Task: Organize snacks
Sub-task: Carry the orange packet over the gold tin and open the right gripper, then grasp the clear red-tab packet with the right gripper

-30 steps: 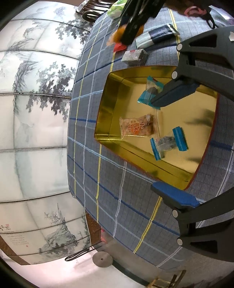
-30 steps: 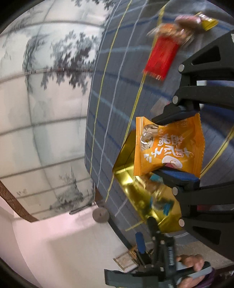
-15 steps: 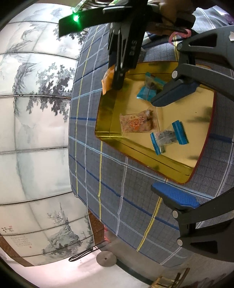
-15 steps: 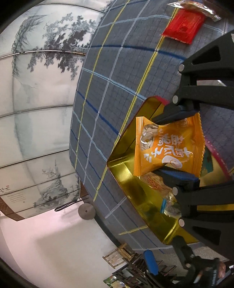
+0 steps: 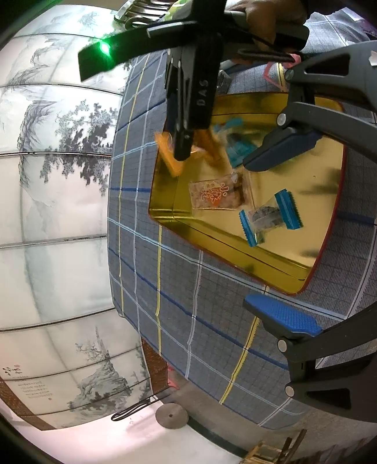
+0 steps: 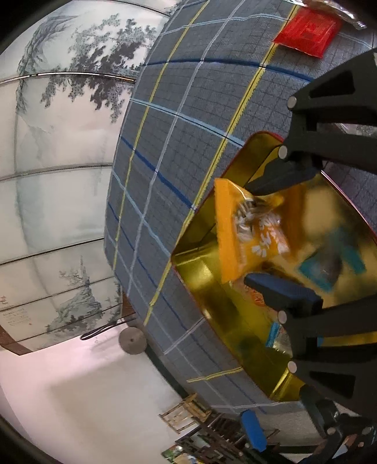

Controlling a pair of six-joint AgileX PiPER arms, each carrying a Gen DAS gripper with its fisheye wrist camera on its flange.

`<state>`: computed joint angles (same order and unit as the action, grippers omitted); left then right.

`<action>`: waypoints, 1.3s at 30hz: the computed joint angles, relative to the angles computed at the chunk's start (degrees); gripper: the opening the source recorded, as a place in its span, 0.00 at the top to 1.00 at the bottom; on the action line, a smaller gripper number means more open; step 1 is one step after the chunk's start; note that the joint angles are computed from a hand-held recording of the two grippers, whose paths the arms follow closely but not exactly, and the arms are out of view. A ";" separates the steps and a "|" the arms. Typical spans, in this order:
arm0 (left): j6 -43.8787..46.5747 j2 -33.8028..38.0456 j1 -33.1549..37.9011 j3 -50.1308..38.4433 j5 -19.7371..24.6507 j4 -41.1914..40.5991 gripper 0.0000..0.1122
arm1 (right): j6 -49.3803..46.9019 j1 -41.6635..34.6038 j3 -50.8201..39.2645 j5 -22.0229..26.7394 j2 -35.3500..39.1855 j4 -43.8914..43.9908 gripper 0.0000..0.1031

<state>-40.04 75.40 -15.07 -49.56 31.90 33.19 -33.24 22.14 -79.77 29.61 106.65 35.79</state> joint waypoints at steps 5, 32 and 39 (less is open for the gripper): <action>-0.08 -0.30 0.04 0.44 -0.36 0.06 0.25 | -4.98 -2.47 4.40 -1.92 -4.36 5.70 0.44; 2.04 -1.29 -3.96 0.66 0.09 -3.24 0.25 | 14.25 -11.89 7.40 7.13 -4.69 -12.36 0.44; 2.68 -0.70 -4.53 0.53 0.25 -3.88 0.25 | 19.52 -9.32 4.92 5.08 -0.87 -17.63 0.44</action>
<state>-37.36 74.70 -19.60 -49.03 32.15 29.31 -13.72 12.82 -74.85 34.70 105.78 18.15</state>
